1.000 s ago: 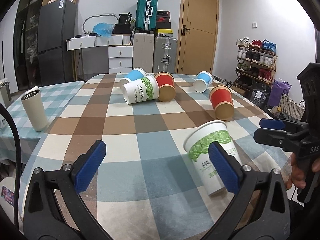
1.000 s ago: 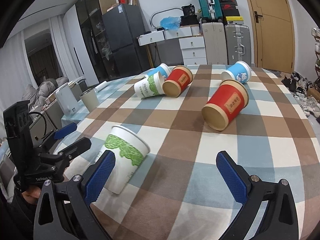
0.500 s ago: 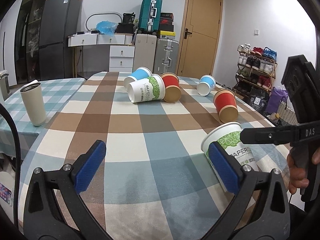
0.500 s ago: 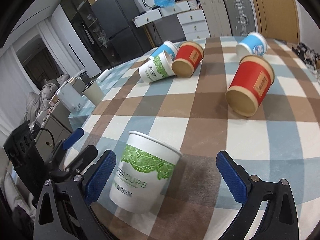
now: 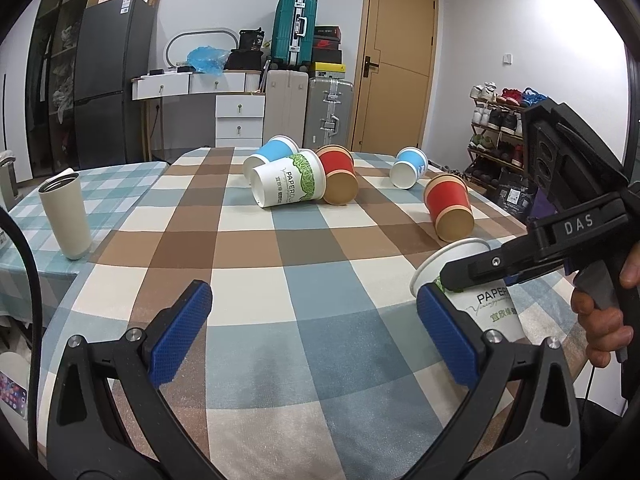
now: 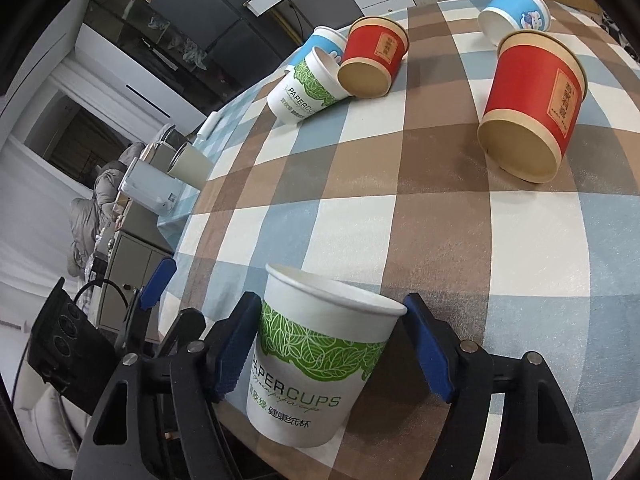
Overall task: Flip cup upright
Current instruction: 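Grasp the white cup's body with the right tool and lift it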
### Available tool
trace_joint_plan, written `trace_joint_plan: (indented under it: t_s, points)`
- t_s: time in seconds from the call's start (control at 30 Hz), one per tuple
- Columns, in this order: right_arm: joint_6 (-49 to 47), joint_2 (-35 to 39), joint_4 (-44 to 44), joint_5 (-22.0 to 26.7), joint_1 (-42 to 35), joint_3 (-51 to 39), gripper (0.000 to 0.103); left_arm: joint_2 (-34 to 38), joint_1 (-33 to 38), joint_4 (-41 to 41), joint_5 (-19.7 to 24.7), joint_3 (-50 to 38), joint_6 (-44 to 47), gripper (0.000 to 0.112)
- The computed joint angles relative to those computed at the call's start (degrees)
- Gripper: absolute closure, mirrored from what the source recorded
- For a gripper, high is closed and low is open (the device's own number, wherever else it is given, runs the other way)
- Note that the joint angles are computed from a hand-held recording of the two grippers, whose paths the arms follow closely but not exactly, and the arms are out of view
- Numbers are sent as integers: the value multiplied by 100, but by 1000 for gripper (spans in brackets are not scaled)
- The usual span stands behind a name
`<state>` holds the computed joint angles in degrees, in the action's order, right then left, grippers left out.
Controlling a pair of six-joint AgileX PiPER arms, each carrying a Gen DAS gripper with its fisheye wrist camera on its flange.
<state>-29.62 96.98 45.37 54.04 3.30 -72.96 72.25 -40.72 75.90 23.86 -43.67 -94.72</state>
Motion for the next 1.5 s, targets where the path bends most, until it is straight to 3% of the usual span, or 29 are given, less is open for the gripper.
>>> trace_joint_plan:
  t_s: [0.1, 0.17, 0.43, 0.53, 0.8, 1.13, 1.37, 1.5]
  points:
    - [-218, -175, 146, -102, -58, 128, 30, 5, -8, 2, 13, 0, -11, 10]
    - [-490, -417, 338, -417, -70, 348, 30, 10, -21, -4, 31, -5, -10, 10]
    - [-1552, -1266, 695, -2787, 509, 1342, 30, -22, -6, -1, 18, 18, -67, 10]
    - [-1432, -1267, 403, -3274, 801, 1431, 30, -25, 8, -8, 5, 19, -52, 10]
    - [-939, -1088, -190, -3817, 1206, 1424, 30, -25, 8, -9, 9, 18, -56, 10]
    - [-231, -1031, -1101, -3963, 1431, 1404, 30, -24, 7, -13, 7, 18, -55, 10]
    - [-321, -1152, -1189, -4045, 1496, 1538, 30, -23, -1, 0, 19, 18, -66, 10]
    - [-889, -1302, -759, -3897, 1444, 1665, 30, -23, 3, 0, 13, 18, -65, 10]
